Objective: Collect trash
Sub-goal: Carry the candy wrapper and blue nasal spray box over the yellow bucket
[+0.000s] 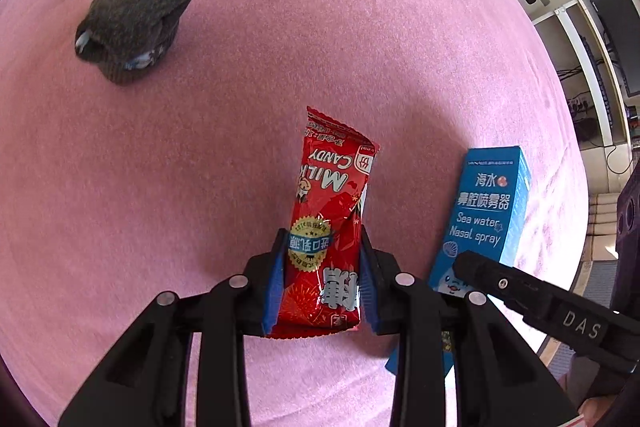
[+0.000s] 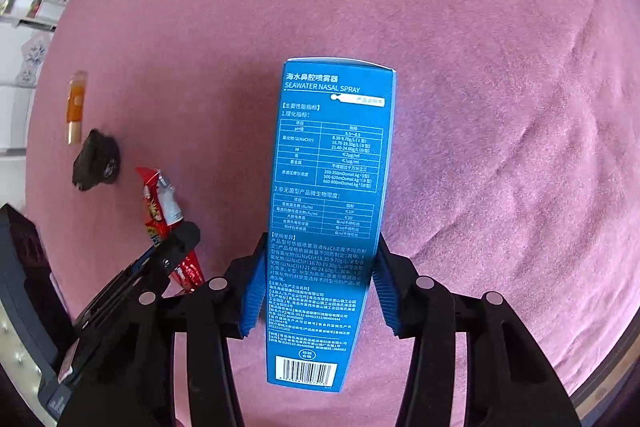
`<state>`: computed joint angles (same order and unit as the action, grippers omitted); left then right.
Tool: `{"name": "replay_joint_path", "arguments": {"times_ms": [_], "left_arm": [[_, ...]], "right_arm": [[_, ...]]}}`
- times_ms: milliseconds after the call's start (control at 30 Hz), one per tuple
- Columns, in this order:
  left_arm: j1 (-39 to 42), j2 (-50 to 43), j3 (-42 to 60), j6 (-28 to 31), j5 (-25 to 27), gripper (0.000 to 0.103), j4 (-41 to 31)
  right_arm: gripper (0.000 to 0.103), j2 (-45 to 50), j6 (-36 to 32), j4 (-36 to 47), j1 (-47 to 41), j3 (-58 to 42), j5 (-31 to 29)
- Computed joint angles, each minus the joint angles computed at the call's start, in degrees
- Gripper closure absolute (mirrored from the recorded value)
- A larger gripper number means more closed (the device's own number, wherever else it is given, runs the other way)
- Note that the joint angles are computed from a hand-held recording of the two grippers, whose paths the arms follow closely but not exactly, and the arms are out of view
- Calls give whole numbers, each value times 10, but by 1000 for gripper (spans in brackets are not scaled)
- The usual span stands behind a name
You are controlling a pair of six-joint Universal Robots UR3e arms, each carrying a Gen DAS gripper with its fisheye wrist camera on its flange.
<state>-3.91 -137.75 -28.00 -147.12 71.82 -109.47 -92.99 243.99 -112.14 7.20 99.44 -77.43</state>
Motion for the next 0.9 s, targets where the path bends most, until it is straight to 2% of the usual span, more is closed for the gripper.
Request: {"name": "replay_joint_path", "arguments": {"times_ms": [100,200,300,467,633,733,900], "left_arm": [[20,88,-157,6,2,71,44],[41,169,-288,16,6,71,71],[66,246,-387,33,6,71,71],[116,351,-482,65,1,71,34],[157,416,-495,107,-4,71,-25],[150,470,-515,115,-11,71,-53],[170,592,-563,163,-17,71,-132]], "right_arm": [[59,-77,-39,-94,-4,100,41],[59,-112,-67,-58,14,100,44],[59,-151,-61,-44,30,117,62],[59,-208,-27,-25,62,128,68],[59,-225,50,-8,160,99,19],[59,-230,81,12,208,79,-12],[59,-244,175,72,323,32,-103]]}}
